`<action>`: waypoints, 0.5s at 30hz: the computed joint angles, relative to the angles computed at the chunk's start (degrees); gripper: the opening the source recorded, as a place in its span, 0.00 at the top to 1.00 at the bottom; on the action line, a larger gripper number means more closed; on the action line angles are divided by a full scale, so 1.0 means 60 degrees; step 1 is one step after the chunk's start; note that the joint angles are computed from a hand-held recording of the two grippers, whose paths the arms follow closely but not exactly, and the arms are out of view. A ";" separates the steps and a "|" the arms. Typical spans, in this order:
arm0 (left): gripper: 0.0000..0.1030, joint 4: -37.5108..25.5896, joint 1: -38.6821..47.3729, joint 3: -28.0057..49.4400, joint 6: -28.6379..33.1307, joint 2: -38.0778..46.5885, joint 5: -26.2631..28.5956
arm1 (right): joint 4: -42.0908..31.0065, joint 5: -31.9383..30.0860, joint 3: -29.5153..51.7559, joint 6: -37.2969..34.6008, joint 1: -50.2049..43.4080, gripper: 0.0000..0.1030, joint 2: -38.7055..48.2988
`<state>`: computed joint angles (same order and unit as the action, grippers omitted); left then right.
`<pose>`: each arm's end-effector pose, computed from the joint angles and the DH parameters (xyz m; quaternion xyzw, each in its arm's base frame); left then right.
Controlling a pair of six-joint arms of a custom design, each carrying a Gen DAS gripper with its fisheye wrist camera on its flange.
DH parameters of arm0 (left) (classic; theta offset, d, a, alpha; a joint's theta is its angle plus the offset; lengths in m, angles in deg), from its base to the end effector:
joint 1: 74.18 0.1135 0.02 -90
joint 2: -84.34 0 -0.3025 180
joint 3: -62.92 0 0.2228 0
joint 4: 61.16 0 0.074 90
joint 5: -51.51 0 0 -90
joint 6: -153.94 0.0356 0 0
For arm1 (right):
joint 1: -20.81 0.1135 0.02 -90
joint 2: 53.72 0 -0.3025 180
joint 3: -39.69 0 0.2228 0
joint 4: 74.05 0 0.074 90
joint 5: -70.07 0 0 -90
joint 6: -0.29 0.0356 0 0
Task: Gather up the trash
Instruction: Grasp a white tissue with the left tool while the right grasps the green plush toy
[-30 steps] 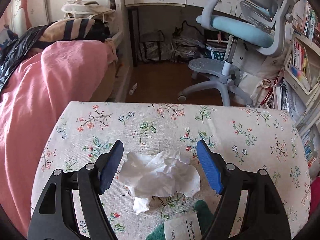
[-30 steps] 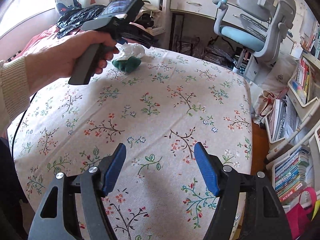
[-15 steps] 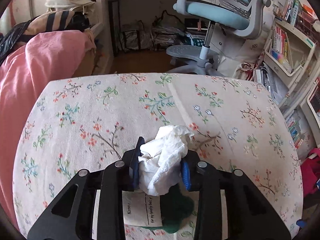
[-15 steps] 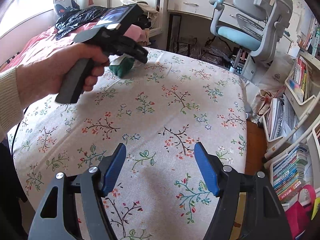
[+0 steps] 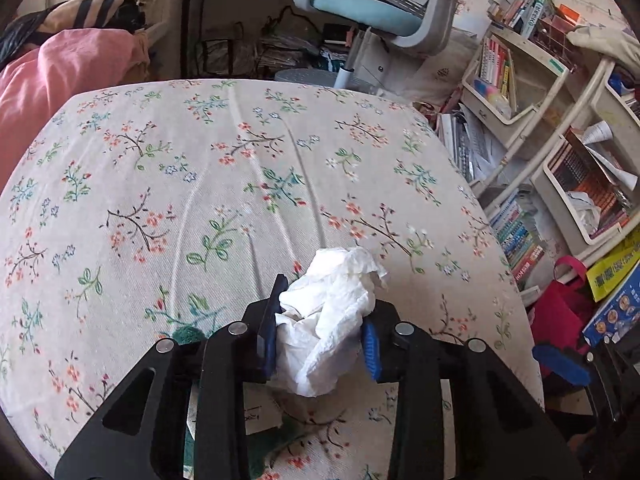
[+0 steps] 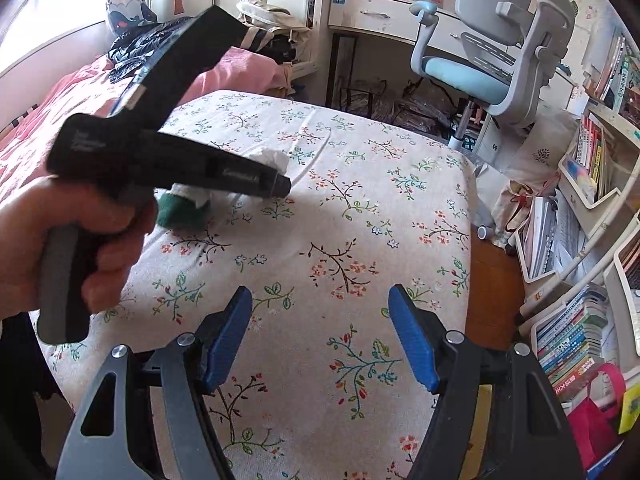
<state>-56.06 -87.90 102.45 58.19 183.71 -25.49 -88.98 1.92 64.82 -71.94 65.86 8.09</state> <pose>0.2351 -0.0656 0.1306 0.1000 0.9422 -0.1572 0.2783 0.0958 0.0772 0.1631 -0.1581 0.9158 0.0155 0.3688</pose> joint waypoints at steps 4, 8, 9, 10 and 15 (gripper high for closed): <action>0.69 -0.0145 0.0447 -0.0109 0.0210 -0.0564 0.0043 | 0.0061 -0.0083 -0.0087 -0.0031 -0.0108 0.34 -0.0004; 0.68 -0.0604 0.1824 0.0579 0.0569 -0.0591 0.0229 | 0.0188 -0.0110 -0.0057 -0.0091 -0.0125 0.34 0.0090; 0.68 -0.0667 0.2172 0.0757 0.0619 -0.0508 0.0254 | 0.0251 -0.0147 -0.0046 -0.0112 -0.0145 0.34 0.0137; 0.68 -0.0673 0.2436 0.0840 0.0634 -0.0448 0.0220 | 0.0320 -0.0164 -0.0036 -0.0133 -0.0140 0.34 0.0219; 0.68 -0.0978 0.2988 0.1223 0.0965 0.0056 0.0328 | 0.0678 -0.0158 0.0020 -0.0160 0.0035 0.34 0.0671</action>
